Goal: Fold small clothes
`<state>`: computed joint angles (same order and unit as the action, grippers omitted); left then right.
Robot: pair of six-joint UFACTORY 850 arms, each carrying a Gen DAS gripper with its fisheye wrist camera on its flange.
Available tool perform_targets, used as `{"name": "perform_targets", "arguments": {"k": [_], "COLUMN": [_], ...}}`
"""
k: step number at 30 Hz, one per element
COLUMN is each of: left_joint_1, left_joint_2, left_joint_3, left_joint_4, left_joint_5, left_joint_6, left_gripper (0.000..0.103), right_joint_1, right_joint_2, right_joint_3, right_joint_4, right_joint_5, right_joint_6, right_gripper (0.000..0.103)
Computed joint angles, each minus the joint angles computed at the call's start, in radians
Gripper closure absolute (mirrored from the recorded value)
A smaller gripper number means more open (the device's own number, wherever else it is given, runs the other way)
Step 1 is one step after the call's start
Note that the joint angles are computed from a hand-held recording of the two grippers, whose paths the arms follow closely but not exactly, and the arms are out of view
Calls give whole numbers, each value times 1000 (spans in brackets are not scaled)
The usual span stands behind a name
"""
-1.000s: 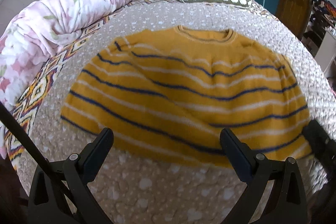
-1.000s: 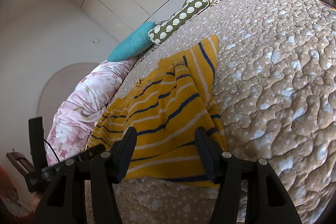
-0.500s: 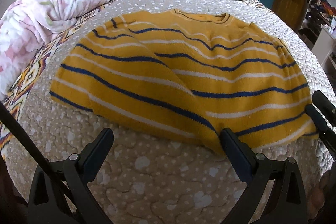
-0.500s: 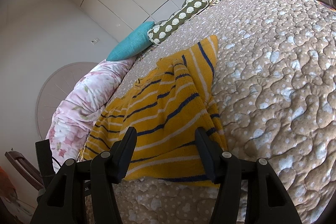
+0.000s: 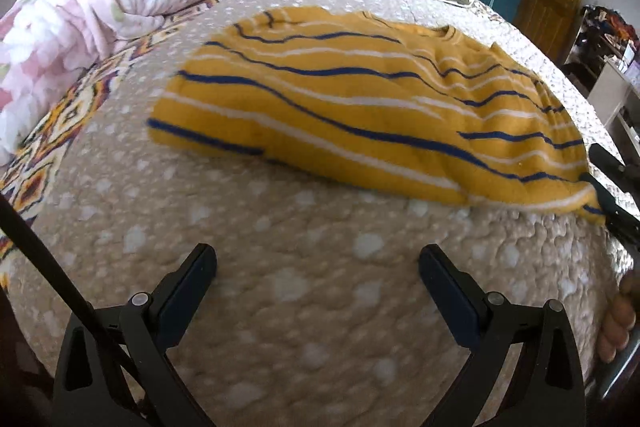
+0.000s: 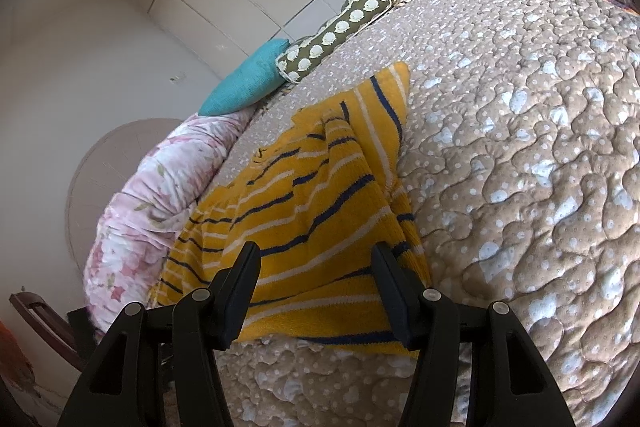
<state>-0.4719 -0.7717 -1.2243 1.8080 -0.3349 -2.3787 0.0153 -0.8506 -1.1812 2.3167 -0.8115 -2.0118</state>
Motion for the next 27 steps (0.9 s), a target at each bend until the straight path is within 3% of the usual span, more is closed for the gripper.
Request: {"name": "perform_targets", "arguments": {"k": [8,11,17,23,27], "left_joint_1": [35,40,12,-15,6], "left_joint_2": [88,121,160,180,197], "left_joint_3": [137,172,193,204,234], "left_joint_4": [315,373,284,229,368], "left_joint_5": [4,-4,-48,-107,-98], "left_joint_6": [-361,-436,-336,-254,-425], "left_gripper": [2,2,2,2,2], "right_joint_1": [72,89,95,54,25], "right_joint_2": [66,117,179,182,143], "right_joint_3": [12,81,201,233,205], "right_joint_4": [137,233,350,301,208], "right_joint_5": [235,211,161,142,106], "right_joint_6": [-174,-254,-342,-270,-135], "right_gripper": [41,38,38,37,37]}}
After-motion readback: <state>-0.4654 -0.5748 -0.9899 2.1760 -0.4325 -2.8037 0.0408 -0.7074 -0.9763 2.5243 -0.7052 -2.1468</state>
